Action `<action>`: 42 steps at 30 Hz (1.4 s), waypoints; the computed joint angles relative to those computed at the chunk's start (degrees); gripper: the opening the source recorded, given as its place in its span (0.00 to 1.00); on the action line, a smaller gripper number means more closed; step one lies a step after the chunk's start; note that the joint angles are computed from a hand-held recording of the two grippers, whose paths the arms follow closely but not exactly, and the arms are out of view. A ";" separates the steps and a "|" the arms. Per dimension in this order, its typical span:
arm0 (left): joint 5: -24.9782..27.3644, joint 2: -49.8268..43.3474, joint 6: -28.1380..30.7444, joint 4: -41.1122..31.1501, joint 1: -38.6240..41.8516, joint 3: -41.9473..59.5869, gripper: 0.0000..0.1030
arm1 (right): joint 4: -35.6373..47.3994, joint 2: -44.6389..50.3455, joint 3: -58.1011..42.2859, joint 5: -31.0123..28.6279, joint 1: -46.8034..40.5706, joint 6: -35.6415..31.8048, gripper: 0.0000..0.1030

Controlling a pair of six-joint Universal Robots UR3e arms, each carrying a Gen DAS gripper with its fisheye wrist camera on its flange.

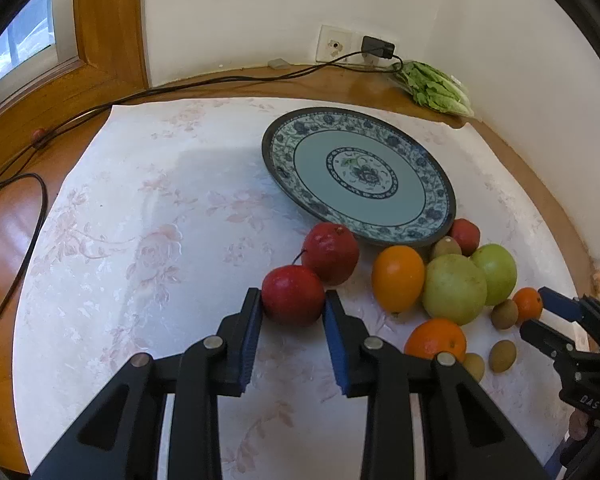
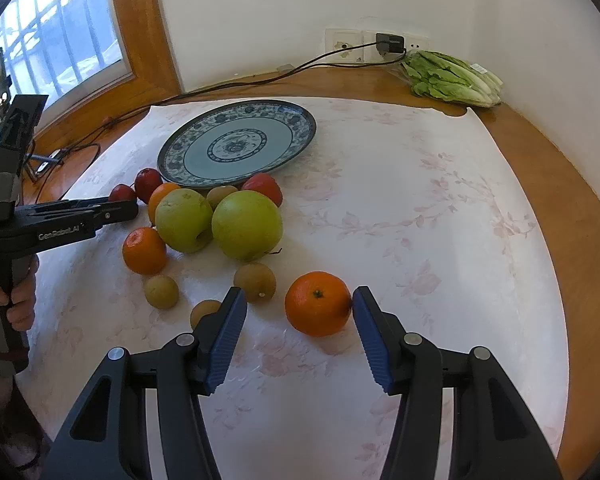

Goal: Organize fruits
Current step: 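Grasp a red pomegranate with the left tool while the right tool grasps an orange, then carry the pomegranate with the left tool while the right tool carries the orange to the plate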

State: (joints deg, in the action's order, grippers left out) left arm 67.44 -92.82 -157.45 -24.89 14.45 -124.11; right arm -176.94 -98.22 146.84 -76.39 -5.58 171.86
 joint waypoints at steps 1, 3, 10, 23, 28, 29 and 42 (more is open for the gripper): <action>0.12 -0.02 -0.06 0.10 -0.10 0.01 0.31 | -0.05 0.24 -0.19 -0.14 0.10 0.25 0.55; 0.34 0.17 0.00 0.28 -0.29 -0.17 0.31 | -0.11 0.73 -0.44 -0.10 -0.02 0.61 0.55; -1.45 3.73 1.05 -1.60 1.16 -2.27 0.31 | -0.67 1.28 0.40 2.38 -1.80 0.65 0.55; -2.18 8.18 1.85 -5.54 1.85 -2.93 0.31 | -0.42 1.04 1.42 4.22 -4.41 0.54 0.37; -2.30 9.63 1.85 -7.05 1.79 -2.51 0.31 | 1.04 -0.56 2.16 6.14 -5.99 0.21 0.36; -2.41 10.10 1.97 -7.34 1.88 -2.49 0.31 | 1.51 -1.21 2.30 6.63 -6.30 0.15 0.36; -3.02 11.99 2.68 -11.69 0.71 1.65 0.31 | 12.88 -9.95 -1.68 10.88 -8.79 -1.15 0.36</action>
State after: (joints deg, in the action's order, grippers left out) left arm 64.42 -80.83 -154.76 -36.58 15.16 -122.46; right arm -164.06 -108.17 145.16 -65.51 -14.36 170.71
